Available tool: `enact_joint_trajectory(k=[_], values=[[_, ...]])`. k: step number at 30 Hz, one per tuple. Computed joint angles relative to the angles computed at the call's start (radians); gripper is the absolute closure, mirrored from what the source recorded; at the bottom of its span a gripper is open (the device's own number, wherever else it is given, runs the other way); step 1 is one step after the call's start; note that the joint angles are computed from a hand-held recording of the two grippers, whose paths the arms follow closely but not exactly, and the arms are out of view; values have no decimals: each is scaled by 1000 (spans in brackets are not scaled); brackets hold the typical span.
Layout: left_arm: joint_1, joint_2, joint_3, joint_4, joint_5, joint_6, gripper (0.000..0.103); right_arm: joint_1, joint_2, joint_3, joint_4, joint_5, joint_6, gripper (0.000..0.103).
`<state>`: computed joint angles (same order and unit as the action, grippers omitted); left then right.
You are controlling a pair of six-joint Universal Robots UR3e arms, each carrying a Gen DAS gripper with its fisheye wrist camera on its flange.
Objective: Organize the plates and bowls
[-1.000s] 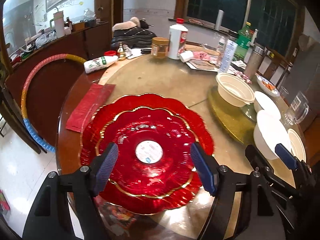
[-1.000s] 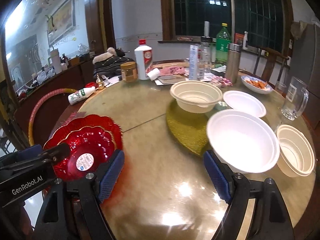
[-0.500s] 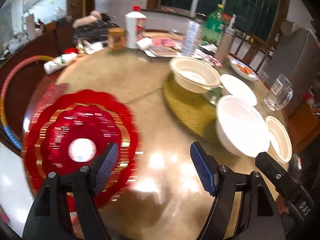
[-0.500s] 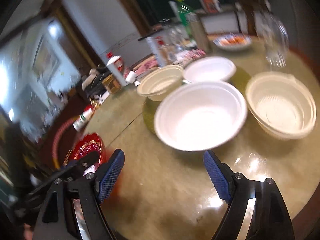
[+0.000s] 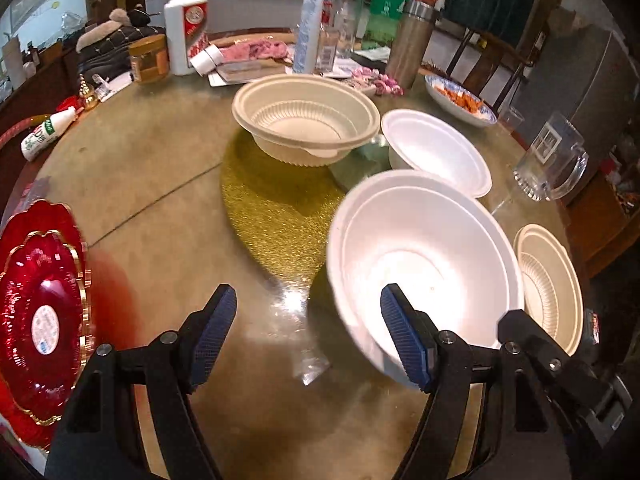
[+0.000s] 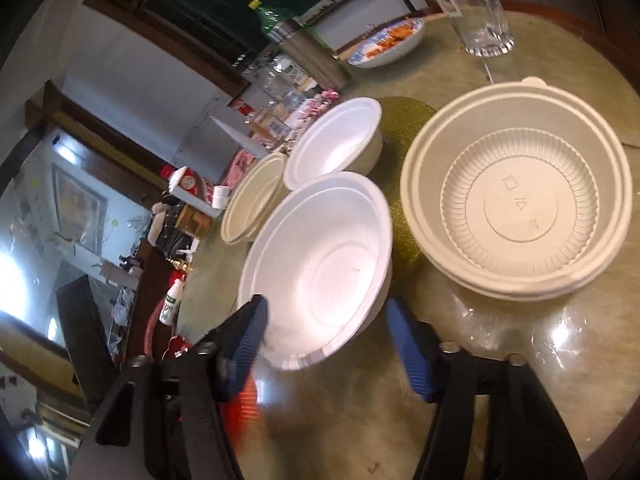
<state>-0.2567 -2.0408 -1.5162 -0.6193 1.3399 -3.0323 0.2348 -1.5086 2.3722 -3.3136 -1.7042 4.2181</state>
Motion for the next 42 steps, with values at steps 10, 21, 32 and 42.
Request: enact_joint_trajectory(k=[10, 21, 32, 42], values=[[-3, -22, -20, 27, 7, 39, 86, -23, 93, -27, -17, 9, 7, 97], [42, 147, -269, 167, 1, 115, 88, 131, 87, -78, 53, -136, 50, 97], [108, 288, -437, 199, -63, 178, 88, 292, 49, -143, 213, -293, 111, 97], [179, 396, -538, 189, -114, 225, 88, 404, 71, -229, 316, -388, 159, 97]])
